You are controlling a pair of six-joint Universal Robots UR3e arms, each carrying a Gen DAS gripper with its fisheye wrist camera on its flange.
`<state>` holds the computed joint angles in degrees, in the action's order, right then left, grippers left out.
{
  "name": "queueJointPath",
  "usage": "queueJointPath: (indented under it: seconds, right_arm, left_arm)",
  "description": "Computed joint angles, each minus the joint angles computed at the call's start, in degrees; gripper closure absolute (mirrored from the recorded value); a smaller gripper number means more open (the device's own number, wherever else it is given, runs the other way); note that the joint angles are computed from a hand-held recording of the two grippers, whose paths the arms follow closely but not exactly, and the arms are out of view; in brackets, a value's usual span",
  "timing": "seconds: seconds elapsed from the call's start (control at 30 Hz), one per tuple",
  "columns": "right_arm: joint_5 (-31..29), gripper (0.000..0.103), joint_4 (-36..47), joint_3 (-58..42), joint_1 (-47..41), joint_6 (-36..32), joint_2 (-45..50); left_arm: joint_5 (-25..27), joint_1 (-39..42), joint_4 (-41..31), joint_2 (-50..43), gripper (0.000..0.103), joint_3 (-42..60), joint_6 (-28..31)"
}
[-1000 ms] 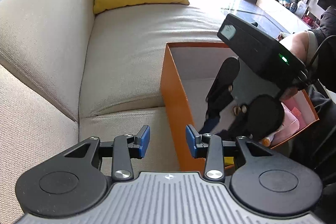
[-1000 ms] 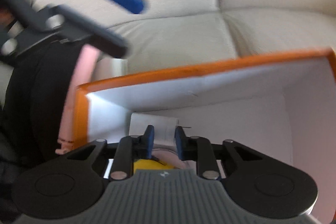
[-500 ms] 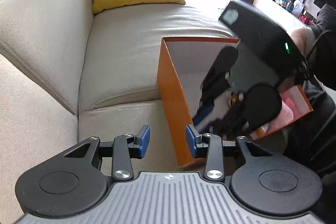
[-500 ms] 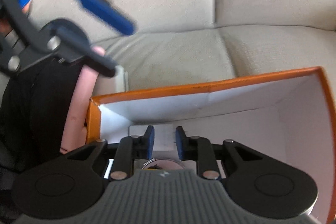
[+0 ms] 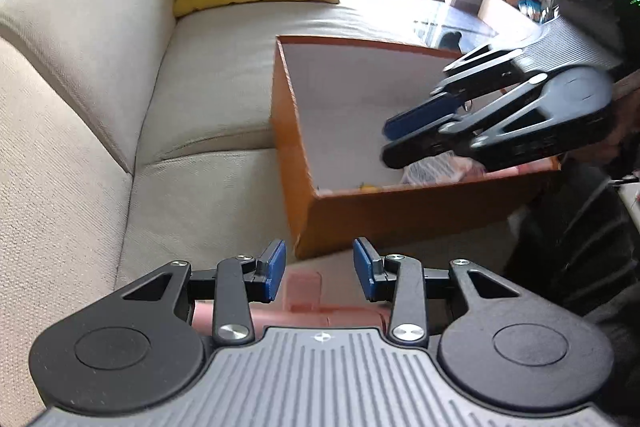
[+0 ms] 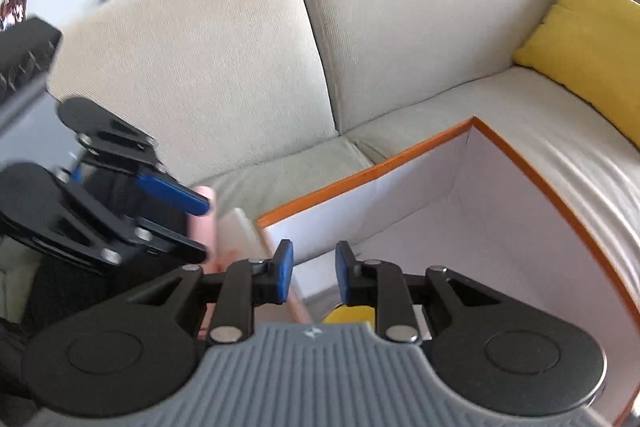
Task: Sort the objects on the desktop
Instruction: 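Grasp the pink selfie stick with the left gripper while the right gripper reaches the white glasses case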
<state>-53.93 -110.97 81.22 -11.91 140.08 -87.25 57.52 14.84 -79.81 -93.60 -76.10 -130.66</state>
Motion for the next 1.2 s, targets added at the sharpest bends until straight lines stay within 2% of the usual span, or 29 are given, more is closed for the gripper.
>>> queueJointPath:
  seconds: [0.1,0.2,0.23,0.27,0.43,0.6,0.77,0.93,1.07,1.2]
  right_arm:
    - [0.1,0.074,-5.9,11.3,0.4,4.9,-8.5]
    - [-2.0,0.073,-14.4,22.0,3.2,9.5,-13.4]
    - [-6.0,0.073,-17.1,23.6,6.1,13.7,-13.5]
    - [-6.3,0.073,-23.2,27.1,8.0,15.1,-11.2]
    - [-14.1,0.074,-31.0,33.9,12.9,26.6,-9.0]
    - [-14.9,0.074,-31.4,34.5,12.7,34.5,-6.8]
    - [-13.6,0.071,-32.0,34.2,13.3,36.7,-6.1]
    - [-9.5,0.068,-31.1,32.8,12.4,37.1,-5.2]
    - [-8.6,0.067,-31.4,30.1,12.3,36.9,-2.9]
    - [-6.7,0.068,-27.7,27.5,10.4,34.8,-2.3]
  left_arm:
    - [0.9,-0.3,8.1,5.8,0.060,-9.9,2.3]
    - [0.9,0.6,8.0,9.5,0.060,-14.5,6.0]
    - [0.9,1.0,7.7,10.4,0.060,-15.5,7.2]
    - [1.2,1.3,8.2,11.6,0.060,-17.0,8.6]
    - [2.9,1.8,12.3,16.2,0.058,-23.3,16.9]
    - [5.6,1.9,14.6,17.9,0.055,-26.8,22.0]
    - [4.0,3.4,13.3,18.6,0.055,-27.0,25.5]
    - [6.2,1.1,12.7,14.4,0.055,-22.7,26.2]
    - [7.1,-1.1,9.9,8.3,0.055,-15.3,25.6]
    - [8.0,-3.3,6.1,0.0,0.055,-5.4,24.2]
